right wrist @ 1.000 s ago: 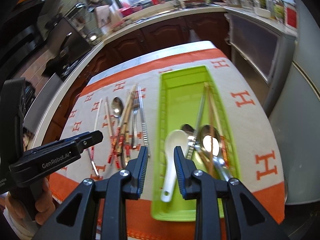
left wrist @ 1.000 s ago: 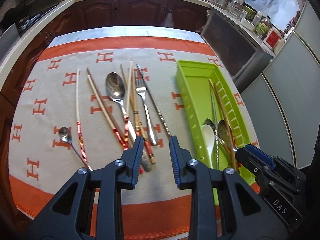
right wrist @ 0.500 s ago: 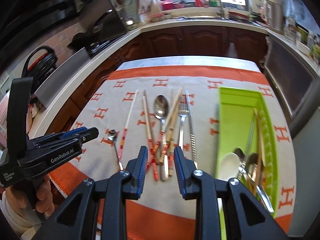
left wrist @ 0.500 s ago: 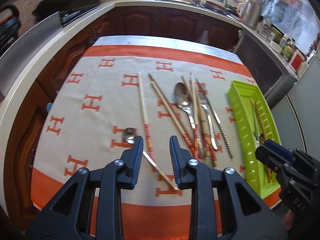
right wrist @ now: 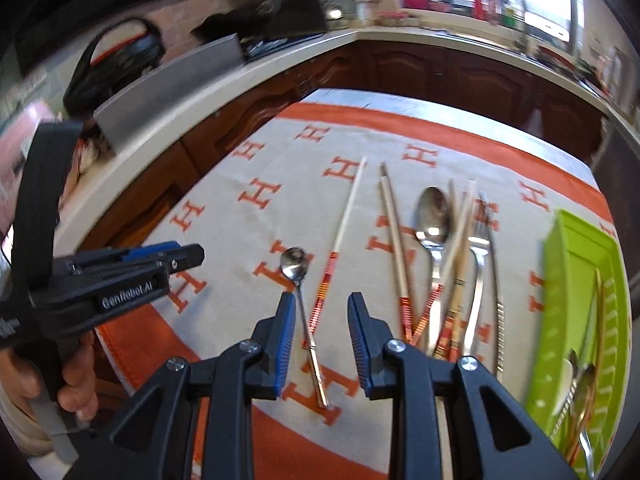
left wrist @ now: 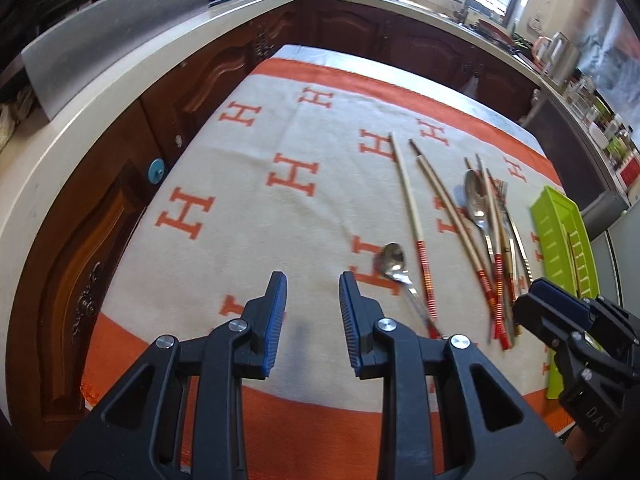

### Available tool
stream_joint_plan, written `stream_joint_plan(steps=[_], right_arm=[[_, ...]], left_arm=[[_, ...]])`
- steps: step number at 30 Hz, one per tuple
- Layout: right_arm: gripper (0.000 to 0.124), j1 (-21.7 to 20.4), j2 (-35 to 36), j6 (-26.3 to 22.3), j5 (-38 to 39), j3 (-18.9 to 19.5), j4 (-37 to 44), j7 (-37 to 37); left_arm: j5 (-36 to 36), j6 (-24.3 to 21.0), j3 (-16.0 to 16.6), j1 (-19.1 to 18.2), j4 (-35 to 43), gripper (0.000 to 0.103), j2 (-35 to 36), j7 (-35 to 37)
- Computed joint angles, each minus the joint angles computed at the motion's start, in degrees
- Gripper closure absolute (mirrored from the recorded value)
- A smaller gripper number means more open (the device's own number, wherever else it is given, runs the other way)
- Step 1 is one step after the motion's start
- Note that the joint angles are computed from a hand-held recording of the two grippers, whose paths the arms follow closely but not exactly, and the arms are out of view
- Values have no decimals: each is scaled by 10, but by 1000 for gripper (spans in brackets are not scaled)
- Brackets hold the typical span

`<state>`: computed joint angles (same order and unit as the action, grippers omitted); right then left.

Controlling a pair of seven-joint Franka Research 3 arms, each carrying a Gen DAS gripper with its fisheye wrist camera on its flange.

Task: Organize utensils
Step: 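Grasp a small metal spoon with the right tool, then carry the spoon toward the tray with the right tool while the left tool grasps a red-banded chopstick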

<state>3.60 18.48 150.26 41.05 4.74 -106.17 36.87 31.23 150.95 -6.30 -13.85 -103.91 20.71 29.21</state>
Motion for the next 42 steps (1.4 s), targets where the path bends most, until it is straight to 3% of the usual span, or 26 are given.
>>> stream_joint_plan(steps=[12, 17, 30, 42], right_arm=[[98, 13, 73, -48, -57, 5, 74, 2], [108, 21, 99, -63, -96, 0, 100, 24], [121, 32, 91, 27, -136, 7, 64, -3], [121, -20, 60, -47, -33, 17, 62, 24]], left_arm=[[-60, 21, -6, 29, -14, 79, 21, 31], [-81, 24, -9, 33, -9, 79, 30, 49], [-107, 26, -8, 35, -1, 79, 41, 69], [-103, 12, -8, 26, 18, 79, 42, 80]])
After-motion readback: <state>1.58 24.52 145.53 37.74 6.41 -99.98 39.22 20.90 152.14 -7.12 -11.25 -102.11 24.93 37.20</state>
